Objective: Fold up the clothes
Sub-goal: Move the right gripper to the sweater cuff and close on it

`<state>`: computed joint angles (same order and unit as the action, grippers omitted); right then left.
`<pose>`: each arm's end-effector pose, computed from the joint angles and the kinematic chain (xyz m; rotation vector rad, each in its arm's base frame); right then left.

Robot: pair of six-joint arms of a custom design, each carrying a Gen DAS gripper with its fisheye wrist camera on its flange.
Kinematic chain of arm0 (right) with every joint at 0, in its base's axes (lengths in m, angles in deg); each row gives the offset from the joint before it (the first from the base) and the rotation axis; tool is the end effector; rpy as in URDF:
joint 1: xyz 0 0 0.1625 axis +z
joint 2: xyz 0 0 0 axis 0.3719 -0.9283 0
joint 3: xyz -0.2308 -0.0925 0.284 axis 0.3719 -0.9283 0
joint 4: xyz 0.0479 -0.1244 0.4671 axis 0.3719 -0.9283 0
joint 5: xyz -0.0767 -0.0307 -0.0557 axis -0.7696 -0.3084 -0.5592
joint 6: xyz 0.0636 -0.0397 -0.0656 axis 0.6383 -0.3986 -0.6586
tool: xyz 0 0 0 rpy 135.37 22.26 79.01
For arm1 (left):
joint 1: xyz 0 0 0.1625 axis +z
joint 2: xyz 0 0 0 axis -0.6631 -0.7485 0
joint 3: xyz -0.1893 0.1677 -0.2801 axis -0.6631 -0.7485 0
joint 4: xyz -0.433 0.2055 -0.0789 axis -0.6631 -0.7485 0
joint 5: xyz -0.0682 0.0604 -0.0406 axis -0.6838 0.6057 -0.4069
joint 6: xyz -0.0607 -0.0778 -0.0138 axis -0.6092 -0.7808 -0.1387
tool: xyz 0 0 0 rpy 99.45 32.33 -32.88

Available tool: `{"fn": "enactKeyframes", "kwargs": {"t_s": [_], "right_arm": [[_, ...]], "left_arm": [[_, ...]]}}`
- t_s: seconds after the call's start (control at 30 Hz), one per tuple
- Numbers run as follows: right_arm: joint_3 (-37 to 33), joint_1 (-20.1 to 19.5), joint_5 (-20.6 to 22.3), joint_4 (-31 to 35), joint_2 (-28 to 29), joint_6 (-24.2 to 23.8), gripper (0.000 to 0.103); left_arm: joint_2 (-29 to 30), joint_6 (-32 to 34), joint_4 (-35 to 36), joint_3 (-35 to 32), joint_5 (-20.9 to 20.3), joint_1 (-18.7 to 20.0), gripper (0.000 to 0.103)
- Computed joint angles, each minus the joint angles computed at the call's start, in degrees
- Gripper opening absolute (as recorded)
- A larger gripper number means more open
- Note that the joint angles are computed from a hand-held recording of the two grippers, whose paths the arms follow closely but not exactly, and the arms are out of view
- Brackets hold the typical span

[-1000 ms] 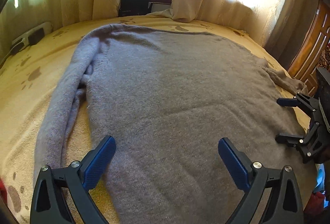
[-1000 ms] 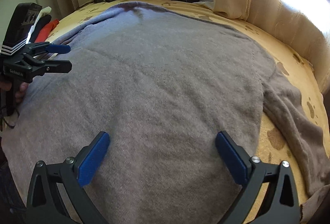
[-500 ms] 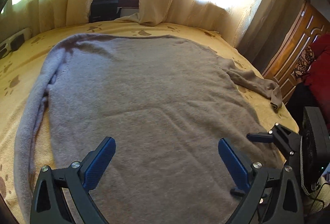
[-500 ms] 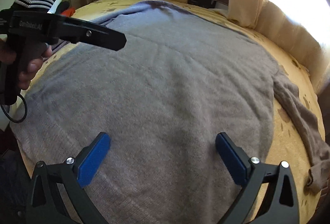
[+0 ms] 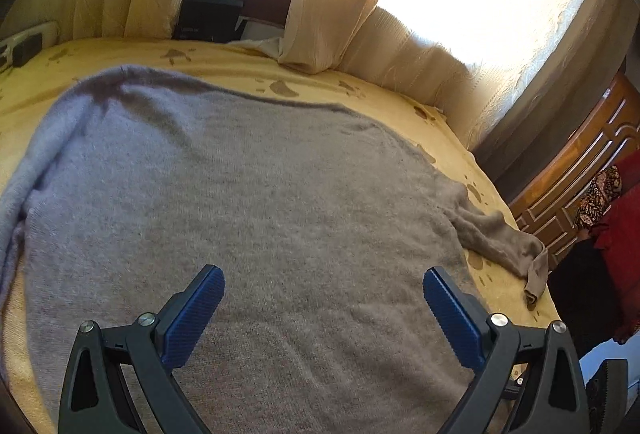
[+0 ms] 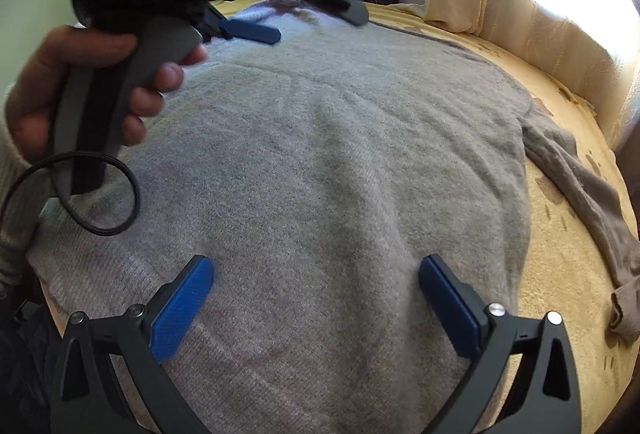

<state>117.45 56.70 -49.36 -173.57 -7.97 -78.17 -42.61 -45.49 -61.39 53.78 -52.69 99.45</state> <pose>-0.0450 -0.7885 0.2864 1.1463 -2.3659 0.3766 -0.3461 -0.8928 -0.0735 0.3062 2.7155 -0.8511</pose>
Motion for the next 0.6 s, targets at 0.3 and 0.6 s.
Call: {"fn": "enactKeyframes", "kwargs": {"t_s": [0.3, 0.6], "right_arm": [[-1.90, -4.33, 3.61, -29.78, 0.39, 3.05, 0.103], [-17.52, -6.85, -6.96, -28.30, 9.53, 3.79, 0.094]], "left_arm": [[-1.22, 3.56, -4.63, 3.96, 0.04, 0.49, 0.101], [-2.15, 3.27, -6.19, 5.72, -1.14, 0.72, 0.102]]}}
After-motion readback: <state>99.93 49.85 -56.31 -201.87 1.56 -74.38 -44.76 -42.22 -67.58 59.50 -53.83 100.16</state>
